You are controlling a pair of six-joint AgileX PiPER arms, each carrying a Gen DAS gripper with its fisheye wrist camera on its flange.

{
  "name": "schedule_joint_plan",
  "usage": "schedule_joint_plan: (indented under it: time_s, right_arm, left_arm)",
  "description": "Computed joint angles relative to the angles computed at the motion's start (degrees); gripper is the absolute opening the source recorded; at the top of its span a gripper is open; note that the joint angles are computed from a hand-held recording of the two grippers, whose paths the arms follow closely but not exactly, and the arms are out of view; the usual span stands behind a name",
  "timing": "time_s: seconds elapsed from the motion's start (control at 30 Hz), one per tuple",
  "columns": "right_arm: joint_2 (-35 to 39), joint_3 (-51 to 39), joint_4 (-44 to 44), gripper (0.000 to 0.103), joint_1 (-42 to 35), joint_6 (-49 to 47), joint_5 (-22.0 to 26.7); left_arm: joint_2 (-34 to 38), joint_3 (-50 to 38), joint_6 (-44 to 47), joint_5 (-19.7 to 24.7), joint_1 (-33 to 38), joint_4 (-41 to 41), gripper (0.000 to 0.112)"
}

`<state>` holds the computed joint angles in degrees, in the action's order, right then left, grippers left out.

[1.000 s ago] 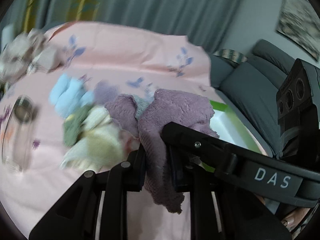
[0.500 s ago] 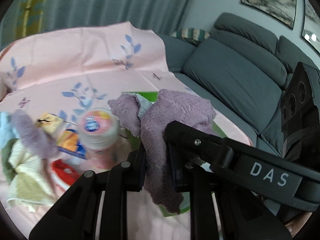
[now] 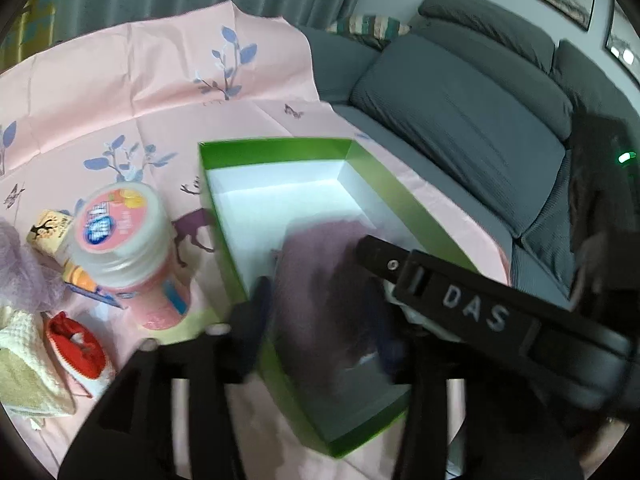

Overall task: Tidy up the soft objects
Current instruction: 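Carry the purple towel into the green box and open the right gripper, then move the open right gripper back over the pile of soft items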

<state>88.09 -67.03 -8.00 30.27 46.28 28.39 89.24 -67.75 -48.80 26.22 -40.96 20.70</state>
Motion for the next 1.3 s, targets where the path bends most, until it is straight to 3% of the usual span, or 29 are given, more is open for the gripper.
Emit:
schedule_joint_plan:
  time_s: [0.03,0.1,0.17,0.27,0.33,0.37,0.43,0.5,0.6,0.7,0.93,1.0,1.07,1.3]
  right_arm:
    - [-0.2,0.1,-2.1,0.042,0.3,1.9,0.4]
    - [-1.0,0.6,-6.2,0.071,1.0,5.9,0.2]
    - [-1.1,0.4,-12.5,0.076,2.6,11.8,1.2]
    - [0.2,-1.5,-20.1,0.077,5.4,18.3,3.5]
    - [1.9,-3.5,-20.0,0.077,6.5,18.2,4.3]
    - [3.8,-5.9,-21.0,0.077,7.7,18.9,7.0]
    - [8.7,-12.5,-29.1,0.077,12.1,24.6,17.8]
    - [11.9,-16.0,-31.9,0.077,14.1,27.5,22.3]
    - [13.3,-16.3,-23.2,0.077,12.0,23.7,17.7]
    - [17.4,-20.6,-25.8,0.077,13.9,23.4,23.6]
    - [15.9,-16.4,-27.2,0.077,14.2,24.7,19.2]
    - [16.5,-17.1,-24.7,0.077,14.3,19.1,19.6]
    - [15.3,-15.0,-22.4,0.077,14.1,14.8,16.7]
    - [14.7,-14.7,-32.6,0.077,18.7,20.0,20.5]
  left_arm:
    - [-1.0,0.8,-1.2,0.4,0.2,1.1,0.061]
    - [-3.8,3.0,-2.5,0.8,0.9,1.5,0.065]
    - [-7.3,5.4,-3.6,2.2,2.1,1.5,0.068]
    - [-13.4,9.9,-6.2,4.5,3.5,3.1,0.069]
    - [-17.9,13.0,-8.1,7.1,4.6,4.3,0.069]
    - [-19.6,14.1,-9.2,8.2,5.0,4.9,0.069]
    - [-23.5,16.7,-12.0,10.5,6.1,6.0,0.069]
    - [-28.2,19.6,-12.5,12.7,7.8,5.6,0.069]
    - [-33.4,22.9,-11.2,15.6,9.7,4.5,0.069]
    - [-39.2,26.9,-10.3,17.1,12.5,3.4,0.069]
    - [-45.0,31.9,4.7,14.3,31.0,-10.5,0.07]
    - [-45.9,32.8,11.9,13.8,37.4,-17.1,0.07]
    - [-46.5,33.2,17.9,14.1,42.6,-22.6,0.07]
    - [-47.4,32.8,22.6,15.8,47.1,-26.0,0.07]
